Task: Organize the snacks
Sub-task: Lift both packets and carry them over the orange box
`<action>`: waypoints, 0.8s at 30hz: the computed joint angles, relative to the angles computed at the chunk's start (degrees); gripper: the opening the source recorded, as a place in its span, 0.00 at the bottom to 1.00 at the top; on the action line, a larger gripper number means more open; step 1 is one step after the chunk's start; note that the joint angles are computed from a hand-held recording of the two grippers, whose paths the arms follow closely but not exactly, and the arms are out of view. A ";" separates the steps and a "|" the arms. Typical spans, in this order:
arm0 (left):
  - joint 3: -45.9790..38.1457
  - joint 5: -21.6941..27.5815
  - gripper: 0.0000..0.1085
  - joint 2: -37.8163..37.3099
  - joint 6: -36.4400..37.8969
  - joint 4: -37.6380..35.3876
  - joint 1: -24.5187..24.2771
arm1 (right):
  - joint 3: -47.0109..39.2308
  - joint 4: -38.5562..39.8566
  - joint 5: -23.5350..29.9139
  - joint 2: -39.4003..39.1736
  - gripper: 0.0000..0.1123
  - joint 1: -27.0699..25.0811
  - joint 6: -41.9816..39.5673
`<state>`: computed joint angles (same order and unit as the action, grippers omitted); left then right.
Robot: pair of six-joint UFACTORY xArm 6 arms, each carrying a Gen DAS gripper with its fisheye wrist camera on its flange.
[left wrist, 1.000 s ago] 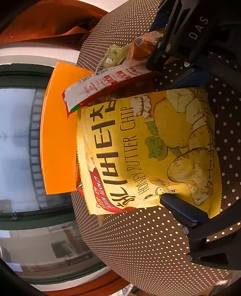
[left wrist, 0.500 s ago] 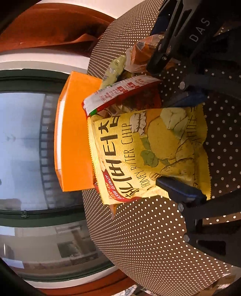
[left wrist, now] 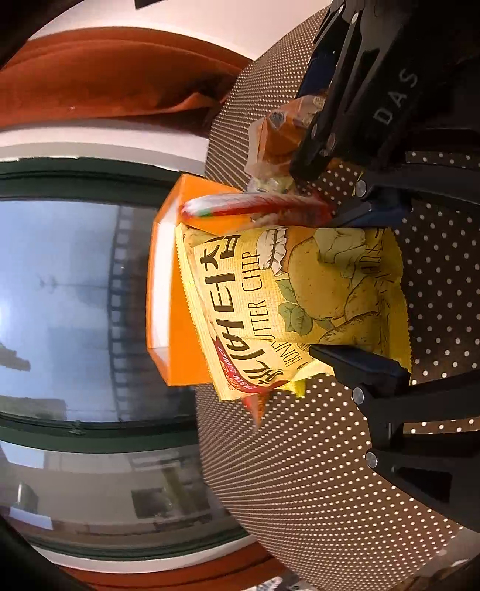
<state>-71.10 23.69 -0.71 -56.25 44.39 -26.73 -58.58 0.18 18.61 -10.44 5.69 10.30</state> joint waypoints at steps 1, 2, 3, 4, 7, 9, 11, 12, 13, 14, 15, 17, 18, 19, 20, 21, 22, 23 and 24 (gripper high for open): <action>-0.11 -0.14 0.52 -0.16 -0.26 0.57 0.07 | -0.08 0.18 -0.23 -0.06 0.65 0.02 -0.08; -0.27 -0.35 0.52 -0.25 -0.14 0.52 0.12 | 0.04 0.39 -0.67 -0.36 0.65 0.04 -0.13; -0.91 -0.44 0.52 0.10 0.42 -0.03 0.11 | 0.01 0.49 -1.02 -0.44 0.65 -0.02 -0.19; -1.67 -0.61 0.52 0.63 0.80 -0.44 0.02 | 0.24 0.39 -1.36 -0.80 0.65 0.00 -0.01; -2.00 -1.07 0.52 0.29 1.67 -1.10 0.23 | -0.11 -0.75 -2.15 -0.69 0.65 -0.09 0.73; -2.50 -0.76 0.52 0.45 1.40 -0.73 0.09 | -0.42 1.11 -2.39 -0.62 0.65 -0.01 -0.64; -3.03 -0.86 0.52 0.56 2.68 -2.01 0.26 | -1.13 1.37 -2.40 -0.29 0.65 -0.03 -0.88; -3.22 -1.07 0.52 0.58 3.62 -2.91 0.39 | -1.35 1.57 -2.46 -0.20 0.65 -0.02 -1.06; -4.93 -0.67 0.52 1.96 3.84 -3.02 0.05 | -1.72 1.90 -2.52 -0.06 0.65 -0.01 -1.47; -5.27 -0.82 0.52 2.18 4.43 -3.53 0.15 | -1.97 2.34 -2.55 0.00 0.65 -0.03 -1.91; -5.18 -1.10 0.52 2.00 4.92 -4.01 0.30 | -2.35 2.92 -2.67 0.19 0.65 -0.06 -2.58; -5.75 -1.47 0.52 2.07 5.94 -4.68 0.50 | -3.38 3.48 -2.74 0.67 0.65 -0.09 -3.45; -6.53 -1.45 0.52 2.51 5.96 -4.44 0.52 | -3.91 3.29 -2.99 0.93 0.65 -0.06 -3.41; -7.38 -1.50 0.52 2.97 5.98 -4.10 0.52 | -4.32 3.19 -3.22 1.06 0.65 -0.04 -3.36; -8.62 -1.25 0.52 3.72 6.09 -3.86 0.38 | -4.84 3.34 -3.33 1.26 0.65 -0.04 -3.45; -9.50 -1.15 0.52 4.19 6.42 -3.94 0.39 | -5.30 3.14 -3.70 1.49 0.65 -0.04 -3.39; -10.29 -1.34 0.52 4.60 6.84 -4.04 0.51 | -5.87 3.06 -3.98 1.77 0.65 -0.01 -3.40; -10.93 -1.34 0.52 4.98 7.00 -4.00 0.54 | -6.32 3.00 -4.03 1.92 0.65 0.09 -3.22; -11.54 -1.33 0.52 5.17 7.18 -4.10 0.61 | -7.17 2.90 -4.17 2.36 0.65 0.13 -3.22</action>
